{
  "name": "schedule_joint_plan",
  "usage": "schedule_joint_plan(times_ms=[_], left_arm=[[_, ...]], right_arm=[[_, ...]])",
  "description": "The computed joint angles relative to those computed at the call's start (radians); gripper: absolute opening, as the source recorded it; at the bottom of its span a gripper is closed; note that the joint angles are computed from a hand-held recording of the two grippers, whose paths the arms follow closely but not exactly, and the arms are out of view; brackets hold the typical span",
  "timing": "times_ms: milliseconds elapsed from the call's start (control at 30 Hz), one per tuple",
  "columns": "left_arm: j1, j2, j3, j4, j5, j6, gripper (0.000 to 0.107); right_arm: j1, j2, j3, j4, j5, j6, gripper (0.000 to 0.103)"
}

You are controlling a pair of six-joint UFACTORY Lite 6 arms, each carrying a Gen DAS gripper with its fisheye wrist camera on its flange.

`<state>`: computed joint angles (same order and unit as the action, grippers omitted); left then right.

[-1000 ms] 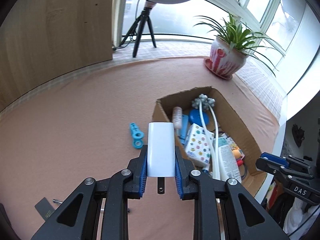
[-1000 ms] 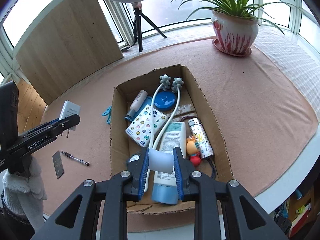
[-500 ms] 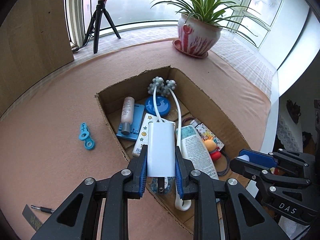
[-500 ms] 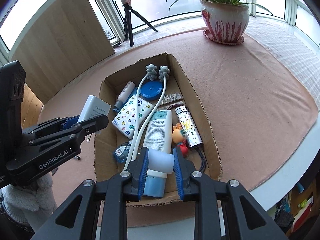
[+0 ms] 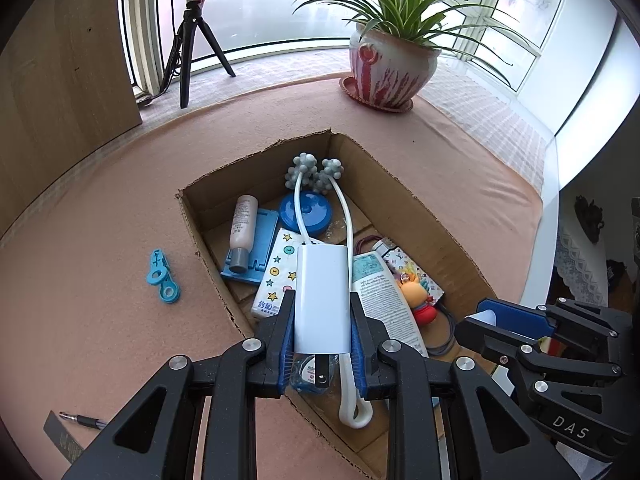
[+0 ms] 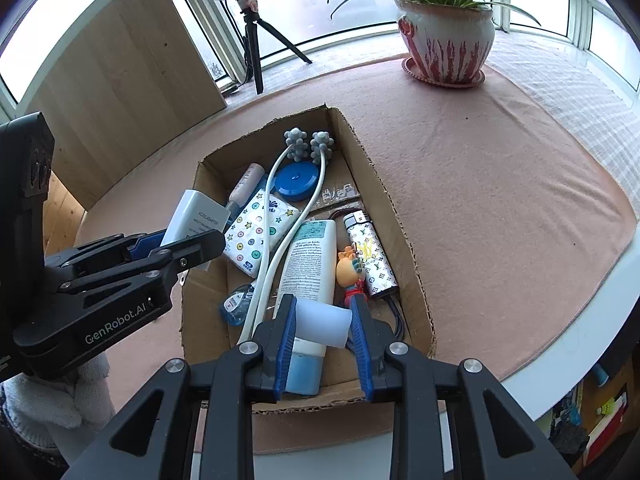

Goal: Organize objects
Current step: 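Carry the plug and eraser over the box and open both grippers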

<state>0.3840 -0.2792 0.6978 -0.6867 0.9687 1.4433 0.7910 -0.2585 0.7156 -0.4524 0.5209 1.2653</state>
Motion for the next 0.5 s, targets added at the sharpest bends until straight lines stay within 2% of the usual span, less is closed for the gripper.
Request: schedule_joint_plan(times_ms=[33,67,100,133,167,500], left_arm=[[0.001,0.001,0.001,0.001,0.001,-0.001,0.029],[0.001,0.005,0.005,0.002,0.003,-0.005,0.042],[0.008,0.006,0.007,-0.001,0.007,0.000,0.050],[0.021,0.004,0.007,-0.009,0.014,0.011,0.060],[0.031,0.002,0.009,-0.014,0.022,0.020,0.060],[0.139,0.053,0.065,-0.006,0.067,0.061,0.060]], right_arm=[[0.005,-0.003,-0.002,-0.022,0.004,0.024,0.029],[0.005,-0.004,-0.003,-0.030,0.002,0.032,0.035],[0.000,-0.003,-0.002,-0.025,0.000,0.027,0.039],[-0.005,-0.002,-0.002,-0.015,-0.002,0.021,0.048],[-0.009,-0.001,-0.002,-0.004,-0.005,0.013,0.053],[-0.004,0.029,0.020,0.021,-0.036,0.009,0.053]])
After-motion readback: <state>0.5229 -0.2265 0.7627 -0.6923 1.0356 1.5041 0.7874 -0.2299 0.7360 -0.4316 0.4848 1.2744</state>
